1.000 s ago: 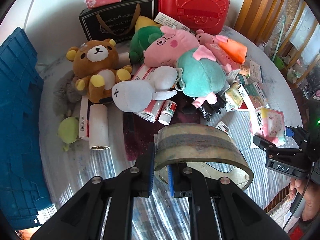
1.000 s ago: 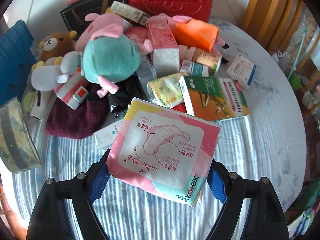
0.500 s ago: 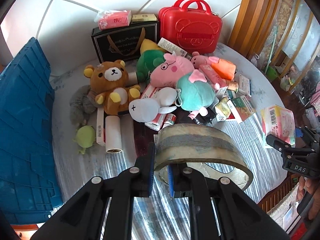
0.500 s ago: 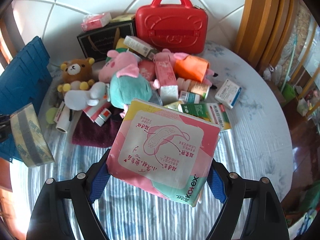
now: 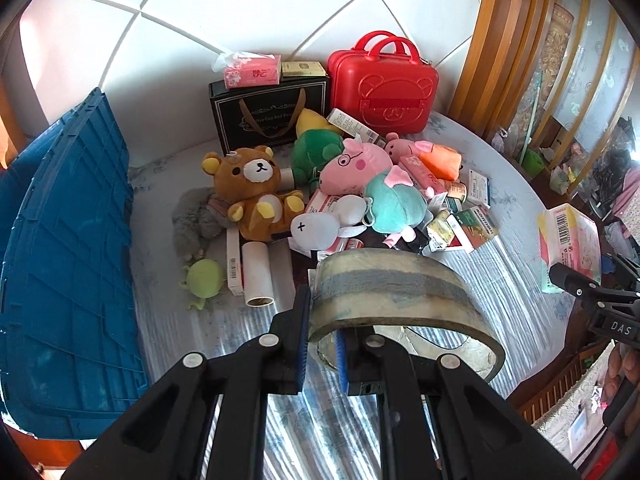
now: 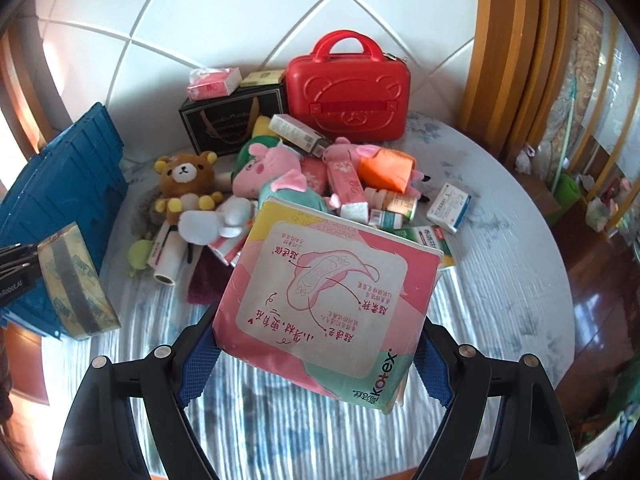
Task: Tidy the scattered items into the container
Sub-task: 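Carry the tape roll and pink Kotex pack over the blue crate with both tools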
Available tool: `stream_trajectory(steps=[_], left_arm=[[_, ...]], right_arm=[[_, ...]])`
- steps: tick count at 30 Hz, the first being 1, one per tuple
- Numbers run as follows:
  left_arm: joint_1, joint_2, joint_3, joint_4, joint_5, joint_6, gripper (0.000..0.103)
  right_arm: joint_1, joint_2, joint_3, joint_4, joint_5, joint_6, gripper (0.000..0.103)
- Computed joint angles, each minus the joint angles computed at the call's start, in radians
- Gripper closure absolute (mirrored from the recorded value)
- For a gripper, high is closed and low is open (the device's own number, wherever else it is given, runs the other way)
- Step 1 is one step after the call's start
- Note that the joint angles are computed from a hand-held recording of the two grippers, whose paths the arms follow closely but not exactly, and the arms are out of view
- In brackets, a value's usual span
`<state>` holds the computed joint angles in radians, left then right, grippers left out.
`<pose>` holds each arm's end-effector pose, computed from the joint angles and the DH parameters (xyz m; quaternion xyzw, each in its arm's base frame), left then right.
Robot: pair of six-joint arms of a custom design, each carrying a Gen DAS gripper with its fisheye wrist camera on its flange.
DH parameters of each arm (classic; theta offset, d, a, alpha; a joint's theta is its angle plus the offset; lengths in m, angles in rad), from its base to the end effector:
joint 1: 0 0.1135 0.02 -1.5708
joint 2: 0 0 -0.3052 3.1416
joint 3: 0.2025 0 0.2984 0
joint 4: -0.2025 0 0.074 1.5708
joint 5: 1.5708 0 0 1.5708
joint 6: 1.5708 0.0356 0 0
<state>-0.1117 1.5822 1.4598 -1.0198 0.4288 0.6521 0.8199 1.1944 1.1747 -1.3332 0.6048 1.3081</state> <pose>0.3612 -0.0554 0.3458 0.3978 0.8691 -0.1449 0.2557 0.1673 0.1496 0.3507 0.2608 0.9130 -0.0529 0.3092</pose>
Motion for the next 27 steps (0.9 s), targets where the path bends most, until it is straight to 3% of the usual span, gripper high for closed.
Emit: stream_trajectory(steps=[12, 27], left_arm=[[0.155, 0.094, 0.170, -0.126, 0.108, 0.130, 0.092], [0.322, 0.245, 0.432, -0.257, 0.197, 0.203, 0.092]], right_arm=[[0.101, 0.194, 0.224, -0.101, 0.050, 0.125, 0.019], [0.119, 0.455, 0.574, -0.098, 0.098, 0.006, 0.019]])
